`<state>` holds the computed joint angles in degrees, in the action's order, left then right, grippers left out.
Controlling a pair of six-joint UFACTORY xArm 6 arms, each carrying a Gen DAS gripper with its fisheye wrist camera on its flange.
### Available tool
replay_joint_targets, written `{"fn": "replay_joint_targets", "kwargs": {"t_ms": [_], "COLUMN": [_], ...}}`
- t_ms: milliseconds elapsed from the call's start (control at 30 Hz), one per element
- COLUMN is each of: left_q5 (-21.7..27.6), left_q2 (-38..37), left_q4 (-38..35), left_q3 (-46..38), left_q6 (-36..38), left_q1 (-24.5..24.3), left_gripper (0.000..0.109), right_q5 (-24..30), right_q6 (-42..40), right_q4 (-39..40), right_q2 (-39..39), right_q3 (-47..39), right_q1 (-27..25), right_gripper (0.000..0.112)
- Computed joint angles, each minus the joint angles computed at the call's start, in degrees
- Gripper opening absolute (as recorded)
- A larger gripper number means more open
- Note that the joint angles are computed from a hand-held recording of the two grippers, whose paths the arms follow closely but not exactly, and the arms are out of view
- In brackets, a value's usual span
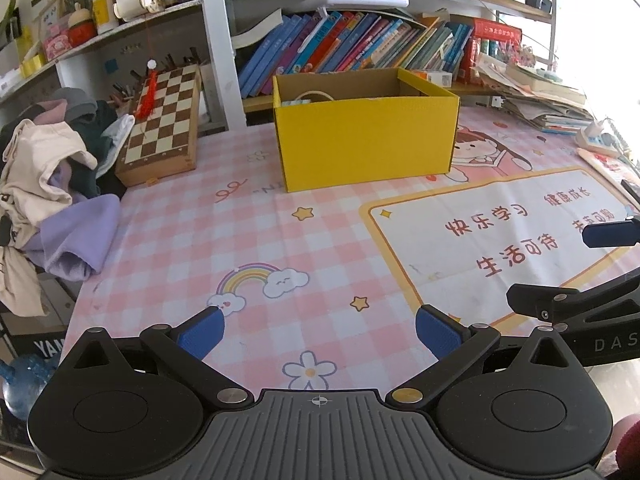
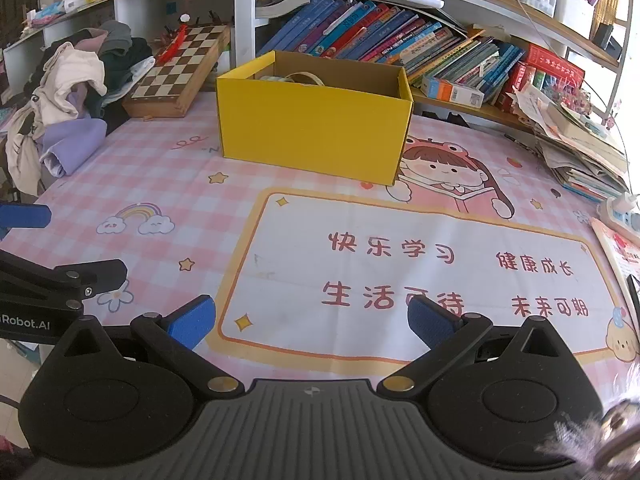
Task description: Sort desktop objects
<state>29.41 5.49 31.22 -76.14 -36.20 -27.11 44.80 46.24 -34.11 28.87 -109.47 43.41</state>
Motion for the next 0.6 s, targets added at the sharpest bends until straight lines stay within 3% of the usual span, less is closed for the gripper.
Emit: {"fn": "replay_joint_targets", "kwargs": {"t_ms": [600], "left_q5": [0.2], "left_q2": [-0.3], "left_q4": [-0.6], "left_q3": [0.3], "left_q6": [0.6], "left_q1": [0.1], "left_gripper": [0.103], "right_q5": [0.7], "right_q6": [-0.9], "right_q4": [1.1], "right_q2": [0.7], "right_q3": [-1.0], "right_q1": [-0.1], "right_gripper": [0.103]}}
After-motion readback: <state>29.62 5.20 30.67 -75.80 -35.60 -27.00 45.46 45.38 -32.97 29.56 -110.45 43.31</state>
